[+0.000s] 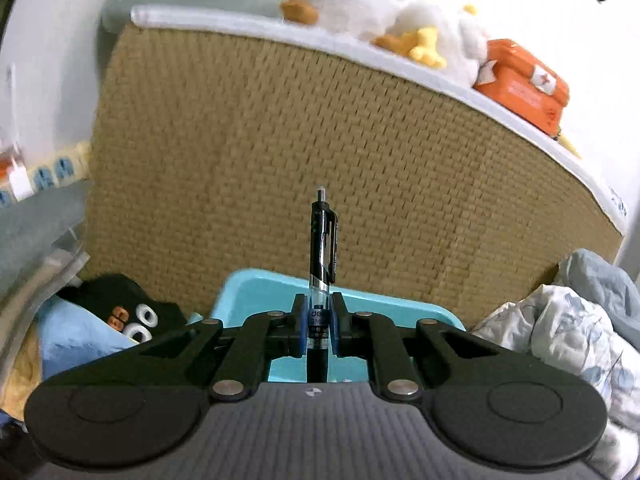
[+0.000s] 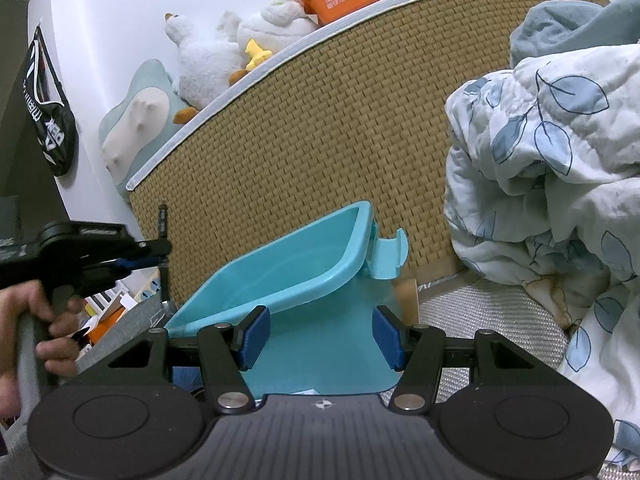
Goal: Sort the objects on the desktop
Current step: 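Carry the black pen with the left gripper and release it into the teal bin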
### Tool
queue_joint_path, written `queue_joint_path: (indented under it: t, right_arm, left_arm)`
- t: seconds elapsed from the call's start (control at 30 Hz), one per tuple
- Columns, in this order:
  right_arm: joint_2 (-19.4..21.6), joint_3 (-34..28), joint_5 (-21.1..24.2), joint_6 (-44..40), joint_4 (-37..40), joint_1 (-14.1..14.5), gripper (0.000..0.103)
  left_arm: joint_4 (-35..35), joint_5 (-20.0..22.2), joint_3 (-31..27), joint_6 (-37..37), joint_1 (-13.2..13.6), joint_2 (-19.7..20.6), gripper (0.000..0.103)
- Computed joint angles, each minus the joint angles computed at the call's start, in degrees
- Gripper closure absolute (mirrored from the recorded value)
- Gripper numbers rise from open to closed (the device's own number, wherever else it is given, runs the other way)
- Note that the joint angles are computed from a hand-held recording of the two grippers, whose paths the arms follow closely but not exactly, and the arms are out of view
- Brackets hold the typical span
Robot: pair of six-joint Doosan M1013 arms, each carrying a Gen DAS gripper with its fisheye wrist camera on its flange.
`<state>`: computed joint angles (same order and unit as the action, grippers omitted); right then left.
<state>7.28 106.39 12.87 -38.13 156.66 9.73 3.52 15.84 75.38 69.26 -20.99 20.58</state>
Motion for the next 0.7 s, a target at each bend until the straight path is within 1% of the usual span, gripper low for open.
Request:
queue_joint_path:
  t: [0.03,0.07,0.1,0.13,0.2,0.23,0.43,0.53,0.57,0.7]
  right_arm:
    - [0.02,-0.02,-0.01,0.17,-0.11,0.02,0.042]
    - [0.04,-0.06,-0.03,0.45,-0.36,0.01,0.042]
    - [0.07,-0.11,-0.11,0.56,-0.47,0.02,0.042]
    - [0.09,-0.16,-0.20,0.69,-0.60,0.03,0.042]
    - [0.13,-0.26,-0.33,0.71,-0.58,0.00,0.042]
    - [0.15,-0.30,-0.30,0.94,-0.62,-0.02,0.042]
    - [0.34,-0.56,-0.47,3.69,-2.51,-0.20,0.042]
    - [0.56,-0.86,-0.89,5.39,-3.95,-0.16,0.042]
    - [0.63,-0.97,-0.92,6.48,-5.03,-0.17,0.042]
    - [0.71,-1.27,-1.18,8.67,-7.98,-0.10,0.042]
  left_arm:
    - [0.37,0.89,-0.99,-0.42,0.08,0.72,0.090]
    - [3.74,1.87,-1.84,-3.44,-0.21,1.34,0.090]
    - [4.30,2.81,-2.71,-3.66,-0.29,1.96,0.090]
    - [6.71,3.77,-3.43,-5.17,-0.50,2.51,0.090]
    - [6.54,6.29,-5.28,-4.26,-0.58,3.83,0.090]
    - [8.48,7.62,-6.11,-5.99,-0.74,4.47,0.090]
    - [9.08,12.12,-9.01,-7.33,-0.66,6.95,0.090]
    - [7.50,15.22,-10.96,-5.28,-0.60,8.15,0.090]
    - [8.56,16.13,-11.33,-5.41,-0.76,8.43,0.090]
    - [8.71,19.04,-12.49,-5.39,-0.84,9.28,0.090]
